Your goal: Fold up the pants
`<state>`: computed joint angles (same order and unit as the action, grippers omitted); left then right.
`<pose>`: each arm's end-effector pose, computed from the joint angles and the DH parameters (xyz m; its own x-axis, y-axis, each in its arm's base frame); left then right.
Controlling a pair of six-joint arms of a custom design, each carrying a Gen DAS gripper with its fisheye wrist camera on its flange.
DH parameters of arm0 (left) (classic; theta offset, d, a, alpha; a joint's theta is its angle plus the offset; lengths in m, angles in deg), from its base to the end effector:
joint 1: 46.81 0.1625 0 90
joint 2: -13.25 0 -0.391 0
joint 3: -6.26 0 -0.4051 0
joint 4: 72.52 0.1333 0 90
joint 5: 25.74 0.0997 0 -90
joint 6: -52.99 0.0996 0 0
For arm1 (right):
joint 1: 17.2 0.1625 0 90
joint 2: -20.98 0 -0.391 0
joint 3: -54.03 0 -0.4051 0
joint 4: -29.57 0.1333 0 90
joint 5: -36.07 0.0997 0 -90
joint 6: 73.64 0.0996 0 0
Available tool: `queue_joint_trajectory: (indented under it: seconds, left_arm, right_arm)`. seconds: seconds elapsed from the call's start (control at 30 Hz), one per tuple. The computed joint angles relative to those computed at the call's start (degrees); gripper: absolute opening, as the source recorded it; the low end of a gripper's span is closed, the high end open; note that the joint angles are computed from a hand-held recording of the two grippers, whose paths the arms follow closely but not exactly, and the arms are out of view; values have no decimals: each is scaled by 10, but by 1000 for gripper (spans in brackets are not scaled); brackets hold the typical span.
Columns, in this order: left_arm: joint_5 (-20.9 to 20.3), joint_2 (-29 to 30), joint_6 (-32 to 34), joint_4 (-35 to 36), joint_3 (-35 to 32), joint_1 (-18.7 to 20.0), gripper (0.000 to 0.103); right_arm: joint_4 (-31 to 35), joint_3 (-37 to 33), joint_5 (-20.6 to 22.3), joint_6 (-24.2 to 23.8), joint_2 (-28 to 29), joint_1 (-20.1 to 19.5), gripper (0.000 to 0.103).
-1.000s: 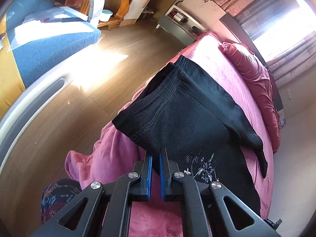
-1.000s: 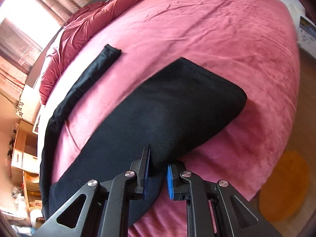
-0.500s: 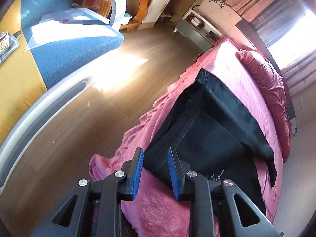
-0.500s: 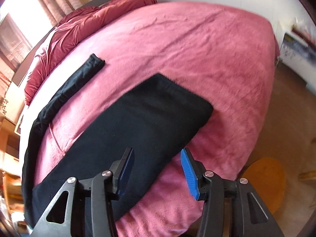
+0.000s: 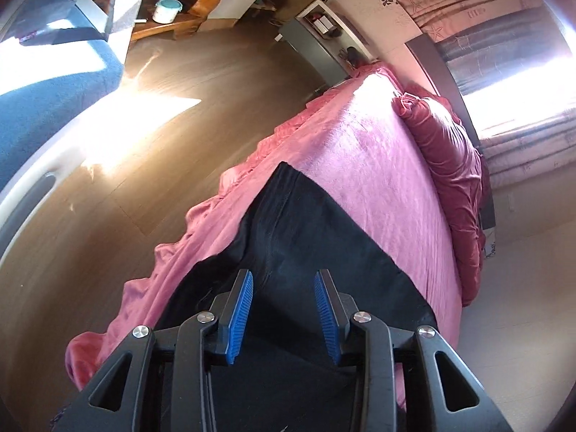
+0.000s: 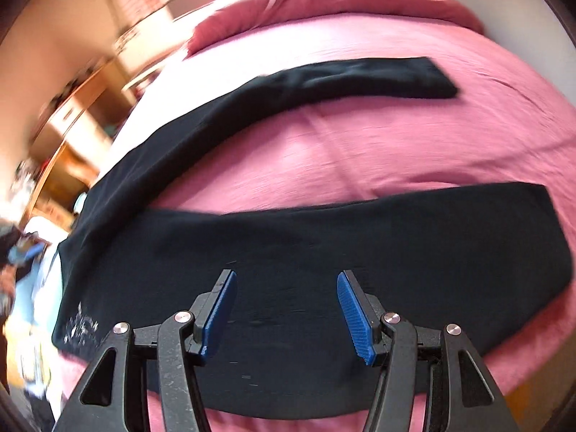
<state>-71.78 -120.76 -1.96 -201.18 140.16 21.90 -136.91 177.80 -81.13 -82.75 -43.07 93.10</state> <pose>0.0956 -0.3121 0.4510 -0.7076 -0.6772 0.2018 -0.5157 0.2996 -0.8027 0.2545 -0.4351 0.1082 -0.8162 -0.3248 0.4778 -0.4673 0.8574 -0.2154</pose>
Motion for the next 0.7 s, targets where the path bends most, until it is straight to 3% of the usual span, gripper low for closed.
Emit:
queue_joint_trajectory:
  seconds: [0.07, 0.23, 0.4, 0.7]
  left_arm:
    - [-14, 57, 21, -49, -24, 40, 50]
    - [-80, 168, 81, -143, -84, 128, 51]
    - [-145, 258, 109, -173, -143, 196, 51]
    - [-168, 355, 110, -170, -215, 250, 49]
  right_arm:
    - [12, -9, 12, -2, 28, 12, 59]
    - [28, -28, 20, -1, 73, 23, 59]
    - [44, -36, 13, 15, 94, 18, 59]
    - [64, -44, -3, 35, 112, 12, 60]
